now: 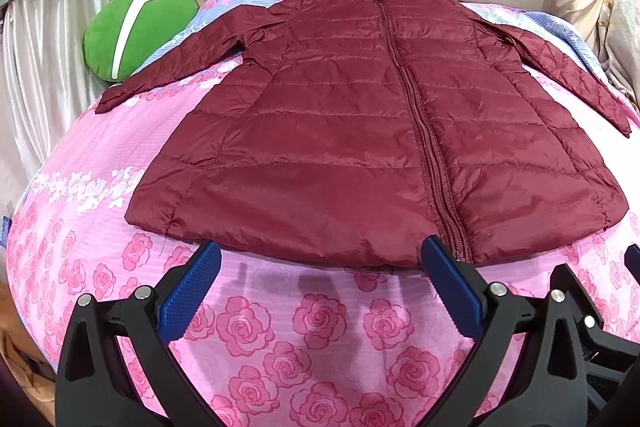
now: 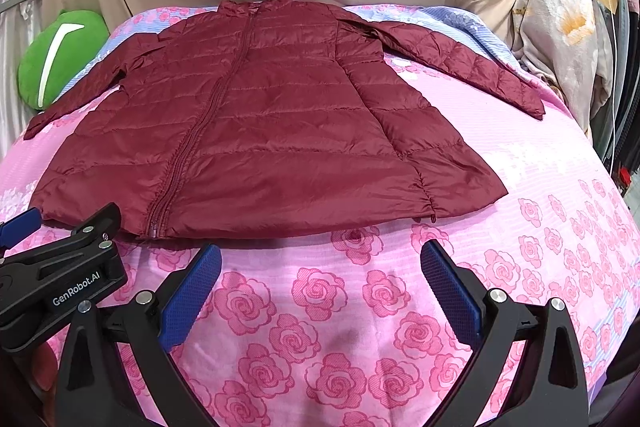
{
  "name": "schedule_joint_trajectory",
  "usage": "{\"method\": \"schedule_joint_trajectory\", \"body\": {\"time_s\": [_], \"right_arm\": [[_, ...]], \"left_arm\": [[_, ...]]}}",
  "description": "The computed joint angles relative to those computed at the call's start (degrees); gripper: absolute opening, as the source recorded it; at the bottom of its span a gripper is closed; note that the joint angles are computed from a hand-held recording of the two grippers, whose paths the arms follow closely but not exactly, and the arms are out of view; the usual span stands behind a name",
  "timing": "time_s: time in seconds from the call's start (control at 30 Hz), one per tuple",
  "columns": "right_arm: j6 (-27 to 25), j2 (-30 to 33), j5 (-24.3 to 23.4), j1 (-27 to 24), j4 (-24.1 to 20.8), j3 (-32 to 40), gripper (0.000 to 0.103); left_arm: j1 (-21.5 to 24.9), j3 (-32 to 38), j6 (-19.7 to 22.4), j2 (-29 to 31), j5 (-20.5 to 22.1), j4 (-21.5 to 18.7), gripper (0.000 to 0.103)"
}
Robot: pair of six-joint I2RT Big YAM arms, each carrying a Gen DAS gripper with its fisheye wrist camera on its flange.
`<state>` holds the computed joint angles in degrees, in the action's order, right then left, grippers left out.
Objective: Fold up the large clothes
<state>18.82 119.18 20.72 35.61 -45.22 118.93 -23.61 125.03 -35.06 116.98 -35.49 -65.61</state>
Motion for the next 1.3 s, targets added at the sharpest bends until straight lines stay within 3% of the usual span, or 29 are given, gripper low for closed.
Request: {"method": "schedule_joint_trajectory", "body": {"time_s": [1.3], "right_arm": [[0.61, 0.65, 0.03, -0.06, -1.32, 1.38, 0.098]], "left_arm": [[0.08, -0.91, -0.04, -0.55, 0.12, 0.28, 0.097]]}}
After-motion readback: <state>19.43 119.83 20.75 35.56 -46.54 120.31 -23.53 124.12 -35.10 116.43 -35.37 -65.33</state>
